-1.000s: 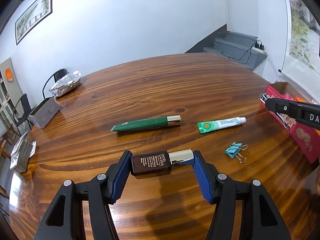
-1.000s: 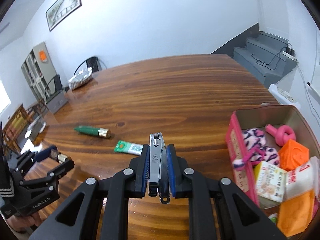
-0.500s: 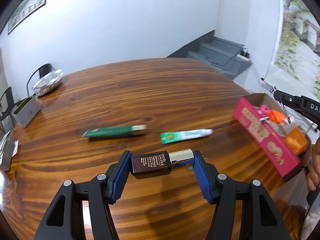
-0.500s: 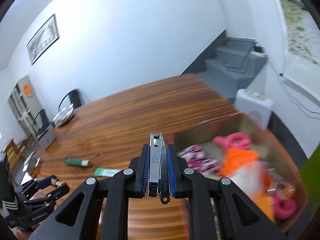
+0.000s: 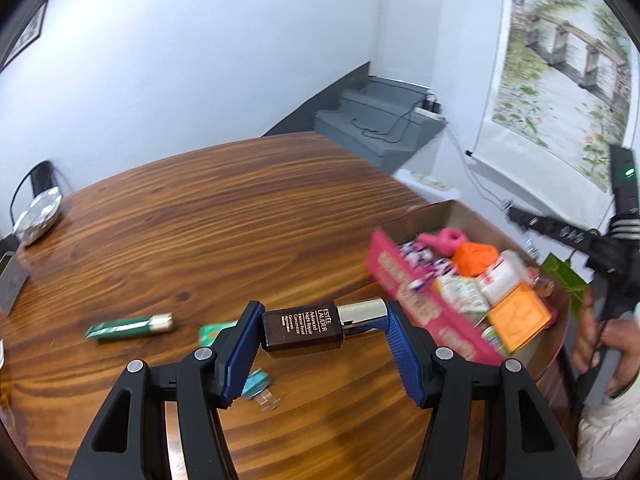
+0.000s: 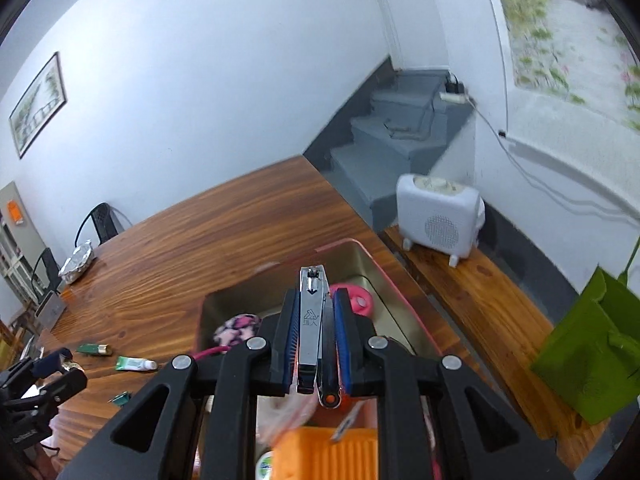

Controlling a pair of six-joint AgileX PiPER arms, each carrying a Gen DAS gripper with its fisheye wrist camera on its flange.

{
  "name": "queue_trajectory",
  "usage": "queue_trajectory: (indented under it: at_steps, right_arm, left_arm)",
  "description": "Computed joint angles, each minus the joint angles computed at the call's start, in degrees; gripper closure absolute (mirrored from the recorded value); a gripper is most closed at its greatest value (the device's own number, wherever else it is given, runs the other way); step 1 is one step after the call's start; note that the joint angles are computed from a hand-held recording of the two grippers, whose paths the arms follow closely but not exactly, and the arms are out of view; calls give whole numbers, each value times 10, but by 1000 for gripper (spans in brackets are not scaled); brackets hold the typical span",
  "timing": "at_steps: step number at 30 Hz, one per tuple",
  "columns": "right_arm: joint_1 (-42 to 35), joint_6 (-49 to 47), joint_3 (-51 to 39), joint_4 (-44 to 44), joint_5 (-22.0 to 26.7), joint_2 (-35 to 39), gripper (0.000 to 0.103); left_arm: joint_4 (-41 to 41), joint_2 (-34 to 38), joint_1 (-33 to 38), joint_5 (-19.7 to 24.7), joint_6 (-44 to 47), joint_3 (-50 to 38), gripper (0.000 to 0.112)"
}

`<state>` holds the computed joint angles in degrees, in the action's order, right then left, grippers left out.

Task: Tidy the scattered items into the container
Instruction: 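Carry the brown bottle and nail clipper into the tin box and release both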

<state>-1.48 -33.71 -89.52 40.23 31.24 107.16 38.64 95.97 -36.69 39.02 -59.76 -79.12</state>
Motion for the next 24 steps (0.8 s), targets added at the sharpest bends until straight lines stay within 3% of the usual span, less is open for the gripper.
queue_trajectory:
  at_steps: [6,9,12,14,17,21,24]
  right_arm:
    - [-32,-70,26,98,16,-2,81]
    - [-39,-89,42,131,13,-9,71]
    - [-46,-111,55,161,13,-15,54]
    - [-42,-131,74,175,-13,-28,42]
    - [-37,-172,109,209,-56,-51,31]
    - [-41,-180,111,227,-62,-48,24]
    - [-46,-182,106,239,-46,-41,24]
  left_arm:
    - [-62,76,1,19,82,-131,49]
    - [-95,122,5,28,123,-205,50]
    - [-141,171,12,39,167,-282,49]
    - [-191,208,22,43,206,-339,49]
    - [-273,267,38,60,265,-427,49]
    - [-346,331,51,91,322,-521,49]
    - [-348,315,51,63,323,-484,36]
